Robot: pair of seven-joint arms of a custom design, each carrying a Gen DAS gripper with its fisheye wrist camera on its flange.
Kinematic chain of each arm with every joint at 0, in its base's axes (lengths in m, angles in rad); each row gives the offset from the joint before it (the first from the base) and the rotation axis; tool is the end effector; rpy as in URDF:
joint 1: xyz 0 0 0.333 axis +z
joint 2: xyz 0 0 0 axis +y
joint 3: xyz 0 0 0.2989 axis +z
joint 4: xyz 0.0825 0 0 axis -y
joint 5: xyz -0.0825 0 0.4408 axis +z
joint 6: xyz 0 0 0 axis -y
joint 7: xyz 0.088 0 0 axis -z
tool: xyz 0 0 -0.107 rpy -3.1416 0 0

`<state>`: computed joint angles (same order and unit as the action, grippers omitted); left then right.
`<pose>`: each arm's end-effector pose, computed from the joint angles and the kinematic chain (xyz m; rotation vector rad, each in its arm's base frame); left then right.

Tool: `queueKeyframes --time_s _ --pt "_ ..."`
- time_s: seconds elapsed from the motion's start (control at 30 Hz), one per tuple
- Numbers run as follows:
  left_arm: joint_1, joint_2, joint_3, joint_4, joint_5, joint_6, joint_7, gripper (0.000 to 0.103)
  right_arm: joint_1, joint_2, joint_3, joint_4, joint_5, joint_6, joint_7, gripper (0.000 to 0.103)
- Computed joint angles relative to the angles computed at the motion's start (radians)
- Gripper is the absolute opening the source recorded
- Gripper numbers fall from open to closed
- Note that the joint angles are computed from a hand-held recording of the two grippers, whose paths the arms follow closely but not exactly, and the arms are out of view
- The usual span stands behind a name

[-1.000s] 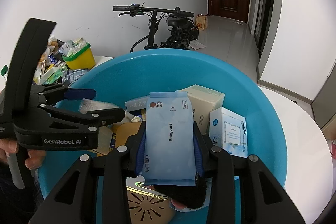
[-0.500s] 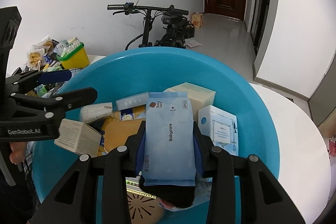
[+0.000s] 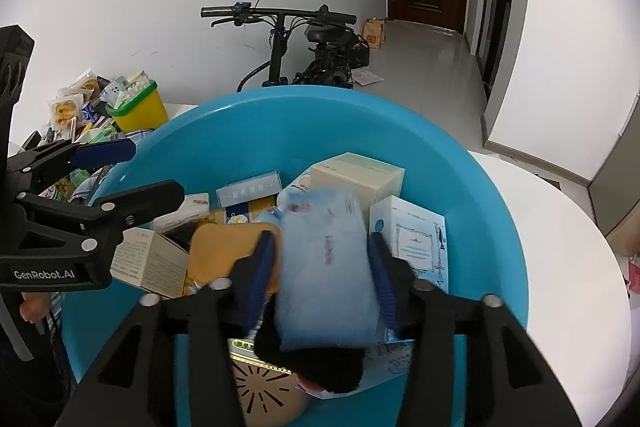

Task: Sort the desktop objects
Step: 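Open the left gripper to drop the tissue pack while the right gripper releases the Babycare pack, then raise both tools out of the basin and pull back from it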

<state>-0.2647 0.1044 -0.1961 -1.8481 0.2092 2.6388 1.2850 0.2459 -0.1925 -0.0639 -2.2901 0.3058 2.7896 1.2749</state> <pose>0.6161 -0.3070 0.5080 -1.5452 2.1266 -0.7849 0.5744 0.0908 0.4634 -1.9446 1.5500 -0.4787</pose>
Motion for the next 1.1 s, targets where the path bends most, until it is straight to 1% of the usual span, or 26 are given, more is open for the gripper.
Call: queueKeyframes --time_s 0.07,0.17,0.27,0.33,0.37,0.4,0.43,0.5,0.6,0.7,0.77,0.83,0.97,1.1 --pt "-0.001 0.001 0.000 0.001 -0.001 -0.002 -0.001 0.087 -0.003 -0.003 0.003 -0.003 -0.007 0.004 0.008 0.068" --pt "-0.002 0.000 0.000 0.002 0.002 -0.003 -0.004 0.087 -0.015 -0.011 0.015 -0.012 -0.052 0.026 0.054 0.070" --pt "-0.001 0.000 -0.001 0.002 -0.002 -0.003 0.005 0.087 -0.020 -0.014 0.018 -0.015 -0.089 0.034 0.086 0.076" --pt "-0.002 -0.002 0.000 0.000 0.006 -0.001 0.004 0.087 -0.042 -0.015 0.034 -0.018 -0.155 0.047 0.148 0.085" --pt "-0.002 -0.004 0.000 -0.002 0.008 0.003 0.003 0.087 -0.059 -0.014 0.048 -0.019 -0.208 0.052 0.195 0.091" --pt "-0.002 -0.005 0.000 -0.004 0.006 0.007 0.004 0.087 -0.075 -0.013 0.061 -0.020 -0.260 0.060 0.242 0.094" --pt "0.000 -0.007 0.000 -0.006 0.003 0.012 0.005 0.087 -0.087 -0.013 0.069 -0.021 -0.305 0.066 0.282 0.095" --pt "0.000 -0.008 0.001 -0.008 0.008 0.019 -0.002 0.087 -0.087 -0.013 0.064 -0.021 -0.342 0.071 0.315 0.101" --pt "-0.002 -0.008 0.005 -0.008 0.042 0.023 -0.032 0.087 -0.071 -0.012 0.044 -0.020 -0.340 0.074 0.317 0.102" --pt "-0.005 -0.005 0.008 -0.006 0.076 0.028 -0.057 0.087 -0.069 -0.017 0.038 -0.024 -0.349 0.088 0.328 0.102" --pt "-0.003 -0.005 0.007 -0.008 0.071 0.036 -0.058 0.087 -0.068 -0.021 0.035 -0.027 -0.354 0.092 0.333 0.102" --pt "0.000 -0.010 0.007 -0.015 0.063 0.055 -0.064 0.087 -0.066 -0.028 0.031 -0.032 -0.356 0.100 0.335 0.102" --pt "-0.001 -0.033 0.017 -0.042 0.139 0.106 -0.150 0.087 -0.063 -0.038 0.026 -0.037 -0.359 0.107 0.337 0.102" --pt "0.007 -0.056 0.006 -0.057 0.145 0.114 -0.146 0.087 -0.063 -0.050 0.026 -0.046 -0.363 0.109 0.344 0.102"
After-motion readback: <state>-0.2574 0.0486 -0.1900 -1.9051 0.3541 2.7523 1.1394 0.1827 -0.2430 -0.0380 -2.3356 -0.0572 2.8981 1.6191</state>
